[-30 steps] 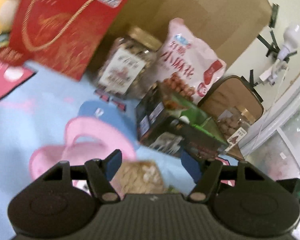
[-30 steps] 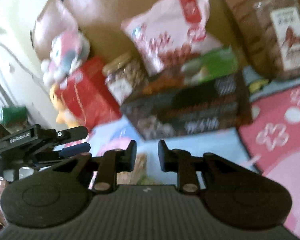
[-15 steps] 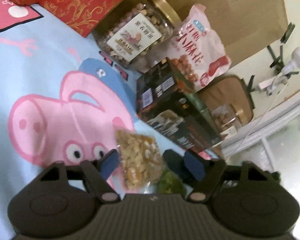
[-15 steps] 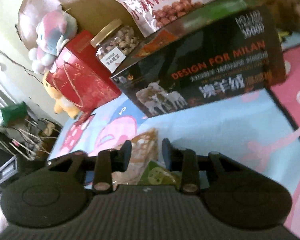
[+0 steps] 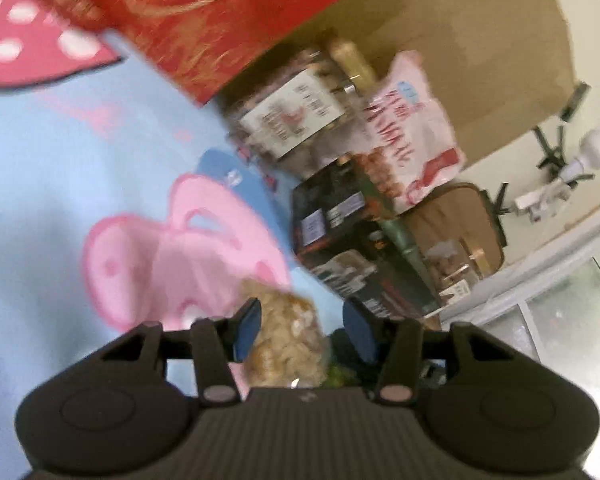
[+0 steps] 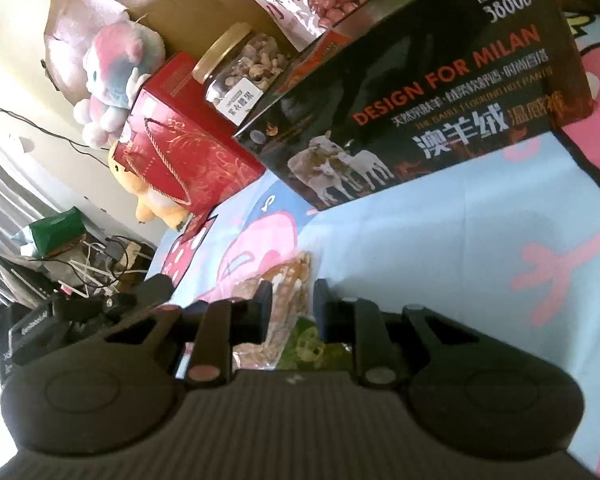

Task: Organize snacks
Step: 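Reach the left tool to the clear nut packet and grasp it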

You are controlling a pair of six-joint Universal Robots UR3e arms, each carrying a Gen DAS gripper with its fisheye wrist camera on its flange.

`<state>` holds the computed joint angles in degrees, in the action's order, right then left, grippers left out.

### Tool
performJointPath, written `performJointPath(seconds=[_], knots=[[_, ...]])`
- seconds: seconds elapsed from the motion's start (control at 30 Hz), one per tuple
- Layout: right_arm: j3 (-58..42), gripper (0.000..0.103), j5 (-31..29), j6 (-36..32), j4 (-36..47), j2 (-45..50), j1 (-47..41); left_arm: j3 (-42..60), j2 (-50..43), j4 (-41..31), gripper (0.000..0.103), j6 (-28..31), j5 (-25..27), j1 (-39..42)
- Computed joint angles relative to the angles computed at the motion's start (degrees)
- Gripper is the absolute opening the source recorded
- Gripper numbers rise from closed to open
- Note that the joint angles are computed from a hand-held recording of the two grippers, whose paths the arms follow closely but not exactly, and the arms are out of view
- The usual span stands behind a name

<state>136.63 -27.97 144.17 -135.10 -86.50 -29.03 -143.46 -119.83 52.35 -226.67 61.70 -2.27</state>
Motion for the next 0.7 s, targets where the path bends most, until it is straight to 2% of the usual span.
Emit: performJointPath(seconds=[0.17, 0.3, 0.43, 0.53, 0.6, 0.7], knots=[[-0.57, 0.025, -0.51, 0.03, 1.33, -0.47, -0.87, 1.05, -1.8, -0.68, 0.044, 0.43, 1.27, -1.22], [-2.03, 0.026, -0.99, -1.68, 5.38, -0.94, -1.58, 0.4, -3.56, 2.04, 0.044, 0.82, -0.92, 0.29], [-7.28, 0.026, -1.35, -1.21, 9.37, 2.04, 2.49, 1.19, -3.76, 1.79, 0.043, 2.33, 0.56, -0.88], [-7.57, 0.026, -3.35, 3.85, 1.46, 1.73, 7.05, 0.75, -3.82, 2.1, 0.044, 2.71, -0.99, 0.13], [-6.62, 0.018, -3.49, 4.56, -1.51, 0.06, 8.12, -1.04, -4.39, 4.32, 0.046, 2.17, -4.89, 2.85], [-4.47, 0.012, -0.88, 3.41, -1.87, -4.08, 7.09, -5.23, -5.21, 11.64, 0.066, 0.97, -7.51, 6.42]])
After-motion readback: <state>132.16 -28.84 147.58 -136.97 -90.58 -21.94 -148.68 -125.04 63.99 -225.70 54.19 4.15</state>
